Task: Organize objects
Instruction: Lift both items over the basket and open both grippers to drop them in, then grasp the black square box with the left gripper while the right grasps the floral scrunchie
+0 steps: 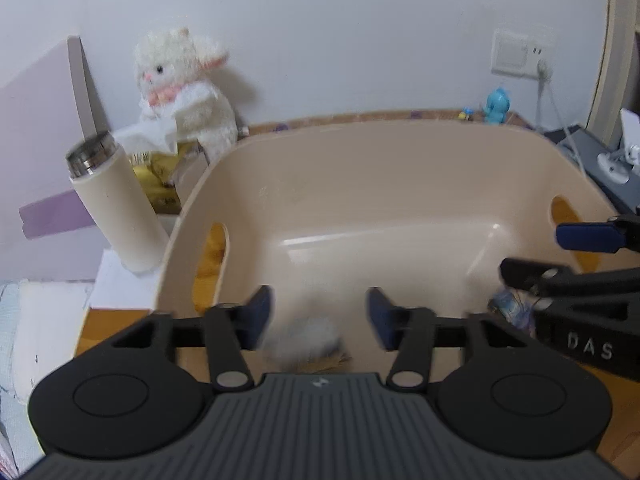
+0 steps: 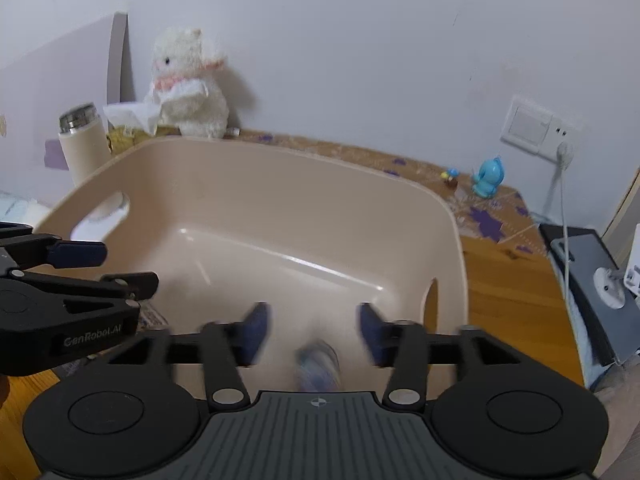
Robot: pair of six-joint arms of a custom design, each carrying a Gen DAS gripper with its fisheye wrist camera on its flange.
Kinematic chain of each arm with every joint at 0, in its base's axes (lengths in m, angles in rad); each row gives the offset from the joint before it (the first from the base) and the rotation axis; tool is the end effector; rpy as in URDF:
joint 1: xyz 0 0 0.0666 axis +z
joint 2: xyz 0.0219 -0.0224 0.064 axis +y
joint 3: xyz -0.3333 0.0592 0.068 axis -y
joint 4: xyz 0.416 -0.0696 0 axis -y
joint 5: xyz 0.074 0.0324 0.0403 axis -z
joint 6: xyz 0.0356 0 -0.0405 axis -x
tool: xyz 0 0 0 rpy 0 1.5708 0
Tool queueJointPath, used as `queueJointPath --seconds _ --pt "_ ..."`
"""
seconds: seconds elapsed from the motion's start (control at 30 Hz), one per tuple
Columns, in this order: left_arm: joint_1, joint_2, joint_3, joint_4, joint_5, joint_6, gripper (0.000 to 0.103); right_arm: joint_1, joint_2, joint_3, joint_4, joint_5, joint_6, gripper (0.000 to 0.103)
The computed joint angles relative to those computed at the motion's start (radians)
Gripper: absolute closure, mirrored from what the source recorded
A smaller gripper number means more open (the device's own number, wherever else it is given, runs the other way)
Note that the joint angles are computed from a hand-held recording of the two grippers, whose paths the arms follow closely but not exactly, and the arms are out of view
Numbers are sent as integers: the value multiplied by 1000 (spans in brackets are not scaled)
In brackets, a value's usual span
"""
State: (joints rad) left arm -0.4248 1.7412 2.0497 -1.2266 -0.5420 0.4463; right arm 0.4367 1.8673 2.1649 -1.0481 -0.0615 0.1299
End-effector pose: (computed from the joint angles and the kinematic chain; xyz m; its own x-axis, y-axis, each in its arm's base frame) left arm 0.5587 -0.2330 0.4907 -0.6821 -0.0973 -0.7247 -0.2514 0.9619 0.1075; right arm 0.5991 0.2816 0.4766 -0.5528 -0.4007 -0.7306 -0.5390 0.8406 -0.0532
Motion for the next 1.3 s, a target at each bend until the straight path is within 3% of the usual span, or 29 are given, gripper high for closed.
queueJointPath --seconds 0.07,0.23,0.33,0.73,1.03,1.3 --pt "-15 -27 -23 23 -40 -11 23 -1 -35 -32 23 -6 -8 29" --pt "-41 -94 -72 42 -85 -16 16 -7 -140 -143 76 -17 -23 4" --pt "-57 -137 -108 46 -103 0 13 -16 -195 -197 81 -32 -33 0" --pt "-92 -280 -292 11 -132 82 12 -42 -354 -406 79 -26 -31 0" --pt "-37 -341 -467 43 -2 159 12 -48 -353 -489 63 15 -33 0" --pt "-17 -328 -517 56 23 158 12 -49 -304 -491 25 22 -36 0"
